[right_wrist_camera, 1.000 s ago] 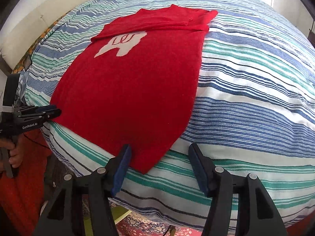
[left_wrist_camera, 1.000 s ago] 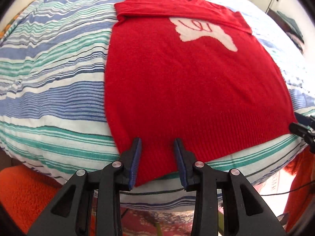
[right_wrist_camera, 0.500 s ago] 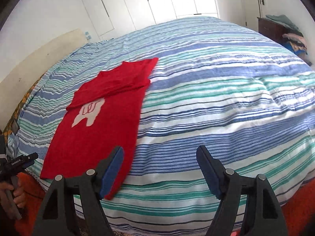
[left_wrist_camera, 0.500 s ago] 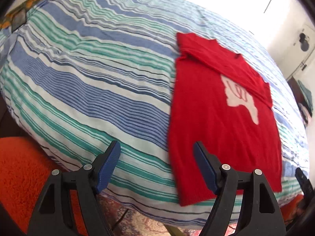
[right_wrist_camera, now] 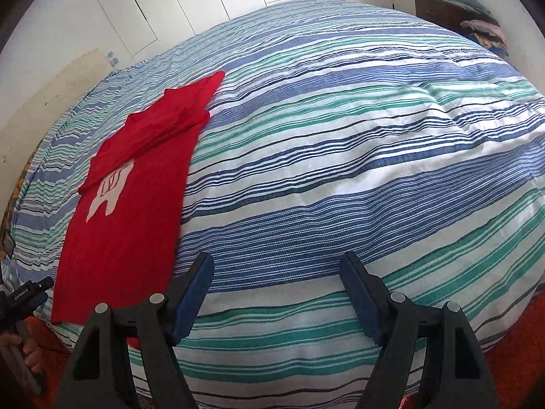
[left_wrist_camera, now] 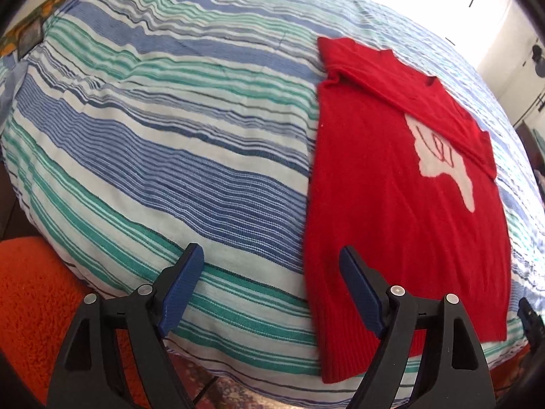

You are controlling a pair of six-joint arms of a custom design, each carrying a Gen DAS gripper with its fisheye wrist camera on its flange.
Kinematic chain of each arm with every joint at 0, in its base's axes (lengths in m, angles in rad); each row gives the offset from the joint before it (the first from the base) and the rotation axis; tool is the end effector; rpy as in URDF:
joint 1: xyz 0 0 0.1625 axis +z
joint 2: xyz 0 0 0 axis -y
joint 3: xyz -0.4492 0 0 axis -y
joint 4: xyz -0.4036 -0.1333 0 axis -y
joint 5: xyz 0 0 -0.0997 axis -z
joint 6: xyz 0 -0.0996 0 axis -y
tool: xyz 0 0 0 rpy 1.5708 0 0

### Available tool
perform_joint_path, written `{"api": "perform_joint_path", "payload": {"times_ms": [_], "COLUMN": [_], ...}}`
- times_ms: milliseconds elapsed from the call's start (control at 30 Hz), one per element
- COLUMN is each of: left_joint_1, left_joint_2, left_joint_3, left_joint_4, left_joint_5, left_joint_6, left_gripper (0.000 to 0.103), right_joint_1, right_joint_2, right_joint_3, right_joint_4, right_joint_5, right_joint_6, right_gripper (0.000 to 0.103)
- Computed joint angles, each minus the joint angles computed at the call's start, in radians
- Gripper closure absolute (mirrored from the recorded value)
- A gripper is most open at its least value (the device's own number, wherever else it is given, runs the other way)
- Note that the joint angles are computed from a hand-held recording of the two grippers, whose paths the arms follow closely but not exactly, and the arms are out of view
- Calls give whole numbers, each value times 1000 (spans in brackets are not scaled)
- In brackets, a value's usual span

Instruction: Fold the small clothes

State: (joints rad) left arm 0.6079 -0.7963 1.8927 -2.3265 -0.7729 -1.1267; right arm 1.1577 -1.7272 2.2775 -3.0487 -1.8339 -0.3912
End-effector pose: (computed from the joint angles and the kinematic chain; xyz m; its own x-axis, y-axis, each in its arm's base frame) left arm -0.3504 -0.4931 0.0257 -0.7856 -0.1812 -0.5916 0.1496 0.8722 -0.4657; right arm -0.0666 -0.4194 0.4173 -0.8321 0.3251 0.4493 -0.0828 0.7283 -0.6803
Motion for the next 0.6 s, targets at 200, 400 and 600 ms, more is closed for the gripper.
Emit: {"api": "perform_joint_path", "payload": {"times_ms": [200, 400, 600], "left_joint_1": [7, 10, 9], "left_joint_2": [2, 0, 15], "left_joint_3": [0, -4, -11], "left_joint_4": [5, 8, 39], "left_joint_5": [-18, -33, -28], "left_joint_6": [-5, -20, -12], "left_gripper": [18, 16, 13], "right_joint_1": [-11, -35, -38], "right_joint_2": [8, 0, -3], "right_joint_3": [-5, -6, 0], "right_joint_4": [21, 37, 36], "right_joint_5": [4, 49, 55], "right_joint_6": [1, 24, 20], "right_gripper": [24, 23, 23]}}
